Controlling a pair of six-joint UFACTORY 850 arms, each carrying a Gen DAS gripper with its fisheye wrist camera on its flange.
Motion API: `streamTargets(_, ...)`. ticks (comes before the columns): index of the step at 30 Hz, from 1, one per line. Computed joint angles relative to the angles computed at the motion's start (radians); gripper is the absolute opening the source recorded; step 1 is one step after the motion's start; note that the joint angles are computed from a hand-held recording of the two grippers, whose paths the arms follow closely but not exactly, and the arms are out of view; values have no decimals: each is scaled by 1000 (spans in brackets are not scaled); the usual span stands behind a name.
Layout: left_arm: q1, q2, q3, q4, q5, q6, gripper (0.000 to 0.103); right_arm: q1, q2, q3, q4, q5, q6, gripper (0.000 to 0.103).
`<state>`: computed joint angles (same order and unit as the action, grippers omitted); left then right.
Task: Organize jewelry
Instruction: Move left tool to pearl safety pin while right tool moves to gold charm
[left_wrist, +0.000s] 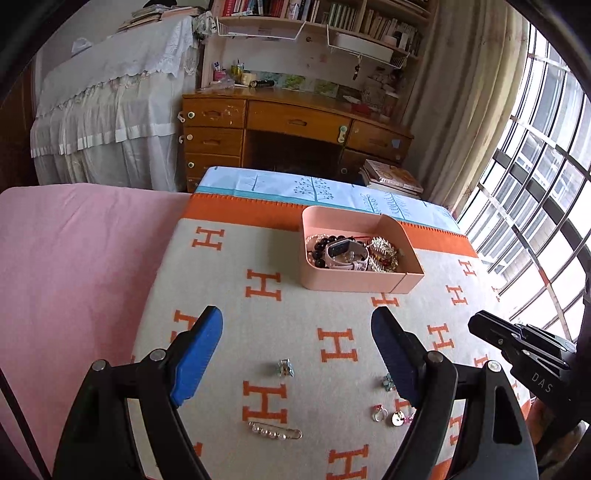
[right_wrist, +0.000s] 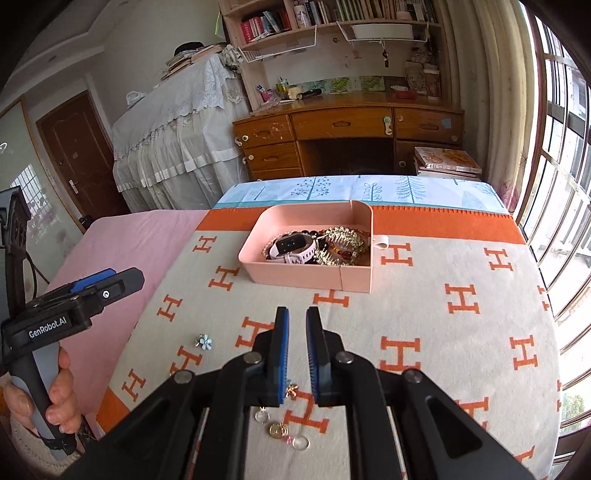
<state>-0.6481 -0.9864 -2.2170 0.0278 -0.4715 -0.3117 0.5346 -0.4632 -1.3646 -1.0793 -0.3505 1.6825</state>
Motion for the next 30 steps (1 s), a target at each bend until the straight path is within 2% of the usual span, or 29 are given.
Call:
streamTargets(6,-13,13,68,-13,-2,42,81,14,-6,40,22,48,-59,10)
streamTargets(14,-14,45,173,20,-6,-8,81,30,-14,94,-17,92,-61,9)
streamTargets(19,9,59,228,-128,-75,38,81,37,-29,113,40,145,-186,9)
streamTargets(23,31,68,269,-277,-106,94,81,41,-41,118,164,186,-371,9)
streamTargets(27,46,59,278,-328,-124,66,81,45,-60,109,263,191,-493,9)
streamTargets(28,50,57,280,-353,-125,75,80,43,-64,108,287,195,-515,9)
streamTargets(30,57,44,268,-405,-138,96,71,40,-68,108,312,201,-537,10)
